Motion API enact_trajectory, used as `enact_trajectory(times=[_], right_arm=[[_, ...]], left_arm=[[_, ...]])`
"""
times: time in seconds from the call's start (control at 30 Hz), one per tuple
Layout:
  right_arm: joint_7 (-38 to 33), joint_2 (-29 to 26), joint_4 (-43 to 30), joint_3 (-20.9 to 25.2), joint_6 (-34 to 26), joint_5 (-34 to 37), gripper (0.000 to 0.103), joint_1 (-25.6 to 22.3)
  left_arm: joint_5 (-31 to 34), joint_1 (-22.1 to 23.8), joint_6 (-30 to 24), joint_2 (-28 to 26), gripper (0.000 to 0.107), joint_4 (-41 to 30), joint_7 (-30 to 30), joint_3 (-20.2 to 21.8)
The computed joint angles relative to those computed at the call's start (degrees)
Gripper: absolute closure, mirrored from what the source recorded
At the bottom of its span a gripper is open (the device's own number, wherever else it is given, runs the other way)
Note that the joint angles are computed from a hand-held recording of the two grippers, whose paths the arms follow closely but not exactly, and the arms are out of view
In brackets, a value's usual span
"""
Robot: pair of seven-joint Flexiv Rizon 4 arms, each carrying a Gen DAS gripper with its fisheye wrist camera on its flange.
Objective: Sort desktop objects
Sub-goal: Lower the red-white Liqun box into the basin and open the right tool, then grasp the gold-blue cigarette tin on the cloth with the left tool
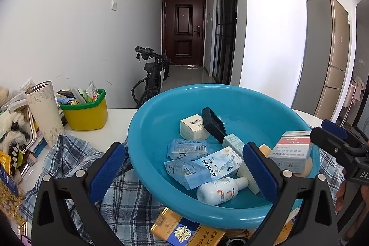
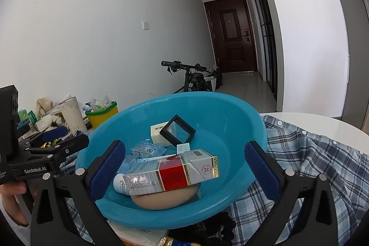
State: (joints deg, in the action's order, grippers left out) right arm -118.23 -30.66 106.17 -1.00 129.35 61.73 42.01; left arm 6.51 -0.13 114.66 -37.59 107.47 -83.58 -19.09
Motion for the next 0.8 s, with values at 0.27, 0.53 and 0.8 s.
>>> enact_trajectory(times=[0.27, 0.53, 0.8], right_arm=[[-3.4, 0.6, -0.7, -0.2, -0.1, 2.0, 0.0, 0.7], [-3.0, 1.3, 0.2, 2.6, 2.6, -0.2, 0.0, -0.7], [-0.6, 1.8, 1.5, 3.7, 3.7, -2.4, 0.0, -1.3]], left_arm=[[0.7, 0.8, 0.1, 0.0, 0.004, 0.2, -0.2, -0.7], [2.0, 2.3, 0.3, 1.0, 0.004, 1.5, -1.1, -2.5], [4.3, 1.7, 2.2, 5.3, 0.004, 7.5, -0.2, 0.3]])
